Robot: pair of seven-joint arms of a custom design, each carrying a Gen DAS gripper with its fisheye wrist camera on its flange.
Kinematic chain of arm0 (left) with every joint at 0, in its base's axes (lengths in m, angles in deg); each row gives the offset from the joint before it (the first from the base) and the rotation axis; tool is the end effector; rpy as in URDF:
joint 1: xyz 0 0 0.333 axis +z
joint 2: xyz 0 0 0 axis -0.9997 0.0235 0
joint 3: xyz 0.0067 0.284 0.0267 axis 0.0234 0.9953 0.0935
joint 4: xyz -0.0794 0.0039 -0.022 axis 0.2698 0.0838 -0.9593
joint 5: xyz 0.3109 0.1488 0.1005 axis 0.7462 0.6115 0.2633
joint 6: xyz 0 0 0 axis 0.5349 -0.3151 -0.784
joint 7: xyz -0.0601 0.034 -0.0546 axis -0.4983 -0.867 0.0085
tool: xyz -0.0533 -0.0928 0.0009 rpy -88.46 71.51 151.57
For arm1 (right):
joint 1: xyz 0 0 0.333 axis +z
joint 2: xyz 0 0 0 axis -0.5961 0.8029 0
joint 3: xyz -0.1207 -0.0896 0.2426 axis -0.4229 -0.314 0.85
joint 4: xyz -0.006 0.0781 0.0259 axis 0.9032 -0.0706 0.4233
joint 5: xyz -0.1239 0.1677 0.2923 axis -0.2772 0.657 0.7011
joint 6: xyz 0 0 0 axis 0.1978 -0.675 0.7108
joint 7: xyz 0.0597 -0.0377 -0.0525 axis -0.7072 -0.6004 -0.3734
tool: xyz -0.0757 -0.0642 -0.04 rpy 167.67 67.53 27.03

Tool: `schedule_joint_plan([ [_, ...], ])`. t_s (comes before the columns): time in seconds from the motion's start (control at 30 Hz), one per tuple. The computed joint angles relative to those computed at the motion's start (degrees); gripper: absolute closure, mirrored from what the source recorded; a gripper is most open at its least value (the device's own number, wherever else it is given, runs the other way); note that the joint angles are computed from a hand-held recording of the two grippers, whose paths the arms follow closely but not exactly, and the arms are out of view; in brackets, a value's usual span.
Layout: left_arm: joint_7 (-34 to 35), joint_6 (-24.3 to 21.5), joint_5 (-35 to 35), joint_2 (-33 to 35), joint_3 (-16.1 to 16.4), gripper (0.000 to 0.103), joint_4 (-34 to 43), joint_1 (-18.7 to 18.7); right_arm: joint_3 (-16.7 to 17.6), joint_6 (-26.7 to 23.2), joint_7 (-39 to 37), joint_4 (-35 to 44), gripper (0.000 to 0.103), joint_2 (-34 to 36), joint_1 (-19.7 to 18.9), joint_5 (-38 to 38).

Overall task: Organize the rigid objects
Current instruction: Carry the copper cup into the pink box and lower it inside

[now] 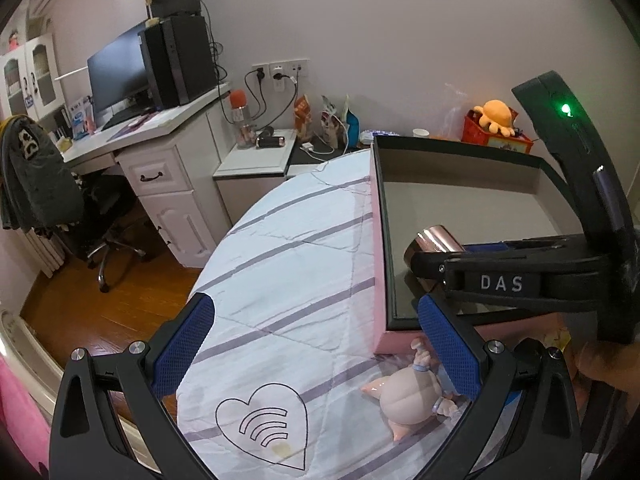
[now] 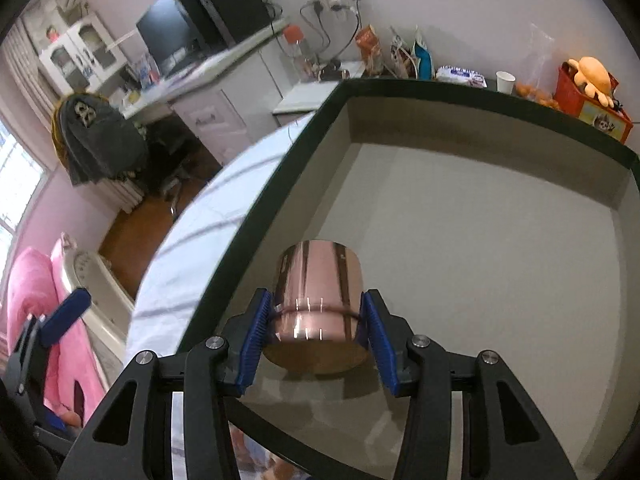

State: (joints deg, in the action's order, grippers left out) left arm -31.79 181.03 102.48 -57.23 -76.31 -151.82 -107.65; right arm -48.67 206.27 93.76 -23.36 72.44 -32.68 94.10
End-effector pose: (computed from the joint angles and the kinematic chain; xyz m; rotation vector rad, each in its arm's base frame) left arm 0.5827 -0.2553 0.3105 -1.7947 1.6065 -0.6226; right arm 0.6983 0.0901 0.3010 -2.1129 1.4114 -0.0649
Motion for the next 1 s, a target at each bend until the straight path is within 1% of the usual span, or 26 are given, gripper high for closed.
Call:
schedule_joint_plan([
  [0.17,1.33,0.58,-0.56,0.76,-0.19,0.0,0.69,0.09,-0.77,-3.28,1.21,2.34,0.054,0.56,0.02,-1.68],
  [0.33,4.25,0.91,-3.35,2.82,-0.09,0.0,3.48,0.25,-1.25,-6.05,2.25,5.14,0.054,1.73,0.28,-3.52],
  [0.4,5.47,-0.18,-4.35,3.48,0.18,0.0,4.57,-0.22,-1.35,-8.35,2.85,7.36,0.054,2.97,0.31,-4.43],
  [0.47,6.31,0.53,-5.22,4.05,0.36,0.0,5.25,-0.08,-1.62,-9.77,3.36,9.07,0.054,3.92,0.56,-5.47],
  [0.53,6.89,1.58,-6.0,4.36,0.6,0.0,5.67,0.12,-1.69,-12.98,4.41,13.15,0.054,6.0,0.36,-6.4],
  [0.57,7.67,1.44,-6.56,4.75,0.67,0.0,6.25,0.11,-1.77,-15.58,5.46,16.58,0.054,7.79,0.23,-7.07],
  [0.67,9.29,0.88,-7.85,5.61,1.03,0.0,7.55,-0.1,-1.69,-20.89,7.23,23.9,0.054,11.76,-0.18,-8.55],
  [0.8,9.88,1.63,-8.74,6.11,1.54,0.0,7.95,-0.16,-1.33,-25.76,8.92,32.24,0.054,16.32,-0.23,-10.32],
  [0.83,10.24,1.65,-9.05,6.32,1.56,0.0,8.08,-0.18,-1.19,-26.17,8.86,33.8,0.054,17.27,-0.19,-10.62],
  [0.87,10.85,1.97,-9.5,6.53,1.45,0.0,8.18,-0.05,-1.01,-25.45,8.13,33.35,0.054,17.07,-0.09,-11.0],
  [0.9,11.34,2.24,-9.85,6.69,1.45,0.0,8.3,0.01,-1.08,-23.86,7.36,30.9,0.054,15.68,0.09,-10.95],
  [1.0,12.09,2.34,-10.49,7.07,1.73,0.0,8.74,-0.33,-0.74,-16.66,3.83,21.79,0.054,10.61,0.38,-9.84],
])
